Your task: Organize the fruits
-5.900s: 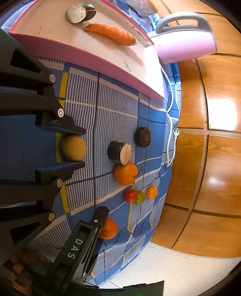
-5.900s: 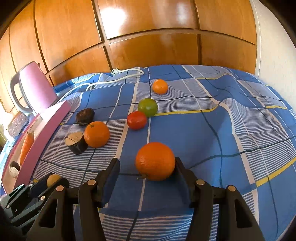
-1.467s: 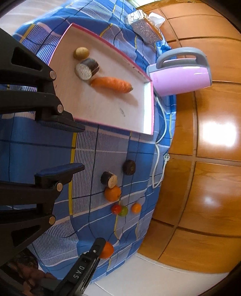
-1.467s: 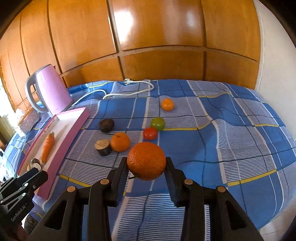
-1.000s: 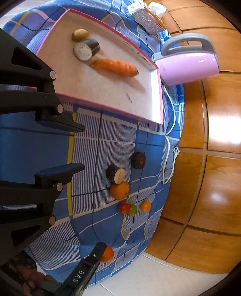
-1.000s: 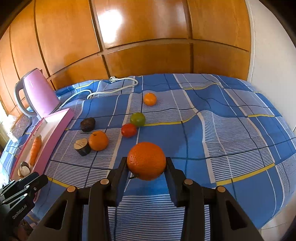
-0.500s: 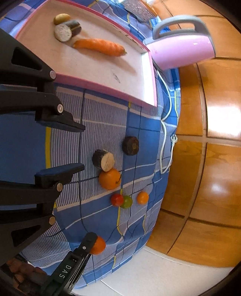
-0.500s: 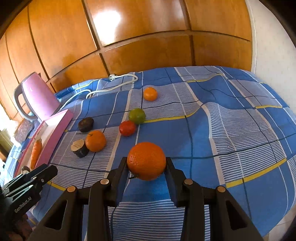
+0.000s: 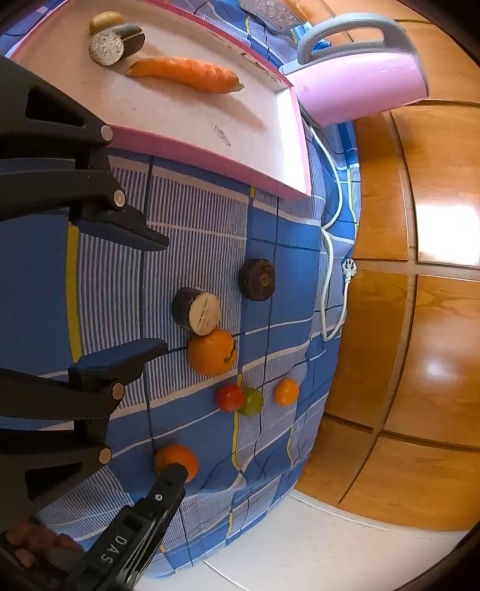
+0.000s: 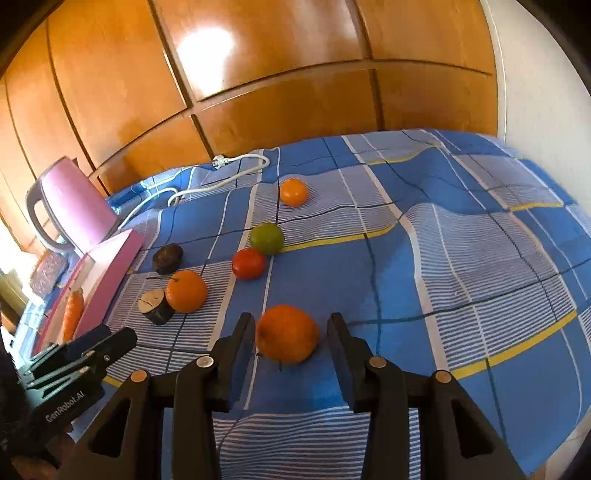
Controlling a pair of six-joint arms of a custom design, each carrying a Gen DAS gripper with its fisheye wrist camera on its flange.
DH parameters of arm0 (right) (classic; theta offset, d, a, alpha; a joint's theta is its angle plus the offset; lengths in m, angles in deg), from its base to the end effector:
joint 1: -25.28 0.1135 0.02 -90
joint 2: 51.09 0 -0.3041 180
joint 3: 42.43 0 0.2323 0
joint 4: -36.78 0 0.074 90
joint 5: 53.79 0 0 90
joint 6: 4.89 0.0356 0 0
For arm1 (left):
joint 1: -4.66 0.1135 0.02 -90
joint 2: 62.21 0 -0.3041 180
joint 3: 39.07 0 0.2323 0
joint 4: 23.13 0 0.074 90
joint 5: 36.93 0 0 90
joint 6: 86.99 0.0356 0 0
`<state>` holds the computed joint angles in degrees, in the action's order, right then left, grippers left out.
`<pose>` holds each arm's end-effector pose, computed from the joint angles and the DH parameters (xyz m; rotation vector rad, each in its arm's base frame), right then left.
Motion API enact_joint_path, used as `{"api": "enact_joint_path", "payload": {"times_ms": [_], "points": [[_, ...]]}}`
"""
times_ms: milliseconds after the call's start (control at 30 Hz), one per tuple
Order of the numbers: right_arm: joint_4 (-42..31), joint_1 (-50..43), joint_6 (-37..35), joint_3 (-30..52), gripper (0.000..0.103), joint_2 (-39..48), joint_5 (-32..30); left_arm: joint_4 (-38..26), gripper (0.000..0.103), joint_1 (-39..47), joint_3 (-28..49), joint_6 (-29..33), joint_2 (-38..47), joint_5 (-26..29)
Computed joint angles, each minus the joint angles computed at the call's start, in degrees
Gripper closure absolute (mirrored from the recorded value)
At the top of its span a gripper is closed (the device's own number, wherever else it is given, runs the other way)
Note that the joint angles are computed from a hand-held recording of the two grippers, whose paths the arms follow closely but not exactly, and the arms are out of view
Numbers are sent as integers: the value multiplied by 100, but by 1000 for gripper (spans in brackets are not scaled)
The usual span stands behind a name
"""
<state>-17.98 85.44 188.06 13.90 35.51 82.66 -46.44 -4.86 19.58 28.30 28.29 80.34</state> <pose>0.1274 0.1703 0.2018 0.8894 2.1512 -0.0468 0.2738 -0.0625 0.2083 0.9064 2.2711 -0.4809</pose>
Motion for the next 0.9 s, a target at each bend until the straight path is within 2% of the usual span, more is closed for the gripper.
{"api": "enact_joint_path", "payload": {"times_ms": [333, 467, 533, 600, 733, 833, 900], "points": [[638, -452, -854, -73, 62, 148, -159, 77, 53, 89, -177, 113, -101, 42], [823, -583, -887, -209, 62, -23, -186, 146, 51, 74, -163, 18, -120, 47], [568, -618, -666, -181, 61, -103, -71, 164, 49, 49, -116, -36, -78, 31], [473, -743, -626, -204, 53, -200, -24, 176, 49, 26, -84, -67, -18, 22], [672, -1421, -1152, -360, 51, -425, -168, 233, 49, 58, -157, -37, 32, 22], [1300, -2071, -2022, -520, 51, -416, -614, 352, 49, 70, -271, 9, 17, 18], [1514, -2278, -2290, -552, 65, -272, -913, 437, 49, 87, -321, 12, 14, 41]]}}
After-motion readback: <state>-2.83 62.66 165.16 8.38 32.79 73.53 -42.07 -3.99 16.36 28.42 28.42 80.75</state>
